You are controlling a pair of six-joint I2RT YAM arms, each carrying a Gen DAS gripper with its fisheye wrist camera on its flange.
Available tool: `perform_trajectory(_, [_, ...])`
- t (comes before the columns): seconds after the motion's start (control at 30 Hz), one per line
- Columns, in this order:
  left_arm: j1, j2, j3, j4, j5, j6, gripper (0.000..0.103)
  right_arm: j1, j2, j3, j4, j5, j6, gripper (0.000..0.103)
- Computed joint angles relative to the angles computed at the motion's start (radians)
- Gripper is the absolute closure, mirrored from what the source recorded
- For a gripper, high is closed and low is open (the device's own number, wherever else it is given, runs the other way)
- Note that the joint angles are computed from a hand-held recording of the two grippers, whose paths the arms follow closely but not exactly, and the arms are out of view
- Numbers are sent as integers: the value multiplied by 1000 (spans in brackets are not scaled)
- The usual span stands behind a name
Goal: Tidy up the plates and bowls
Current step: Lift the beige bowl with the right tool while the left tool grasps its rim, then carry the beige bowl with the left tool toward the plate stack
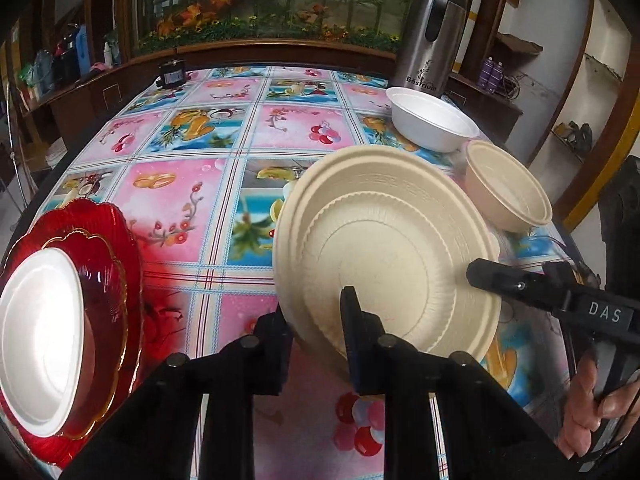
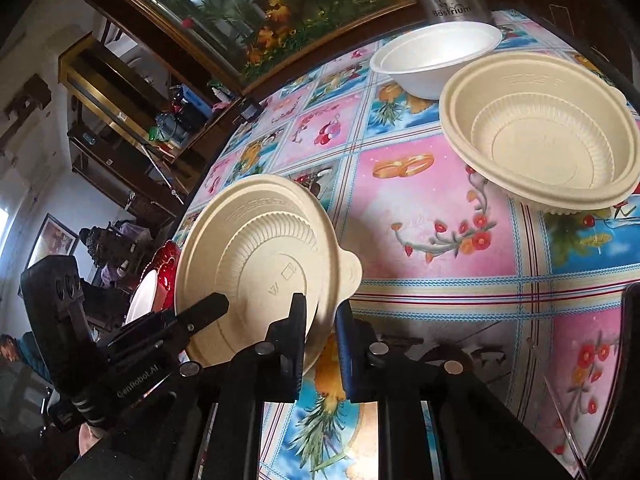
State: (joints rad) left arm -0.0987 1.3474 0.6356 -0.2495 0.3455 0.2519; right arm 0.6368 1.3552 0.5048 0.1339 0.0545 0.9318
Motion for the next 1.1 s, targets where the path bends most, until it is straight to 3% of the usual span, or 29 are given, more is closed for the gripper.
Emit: perform_trajectory(1.1, [171, -179, -50, -101, 95, 97, 78, 73, 12, -2, 180, 12, -128, 87])
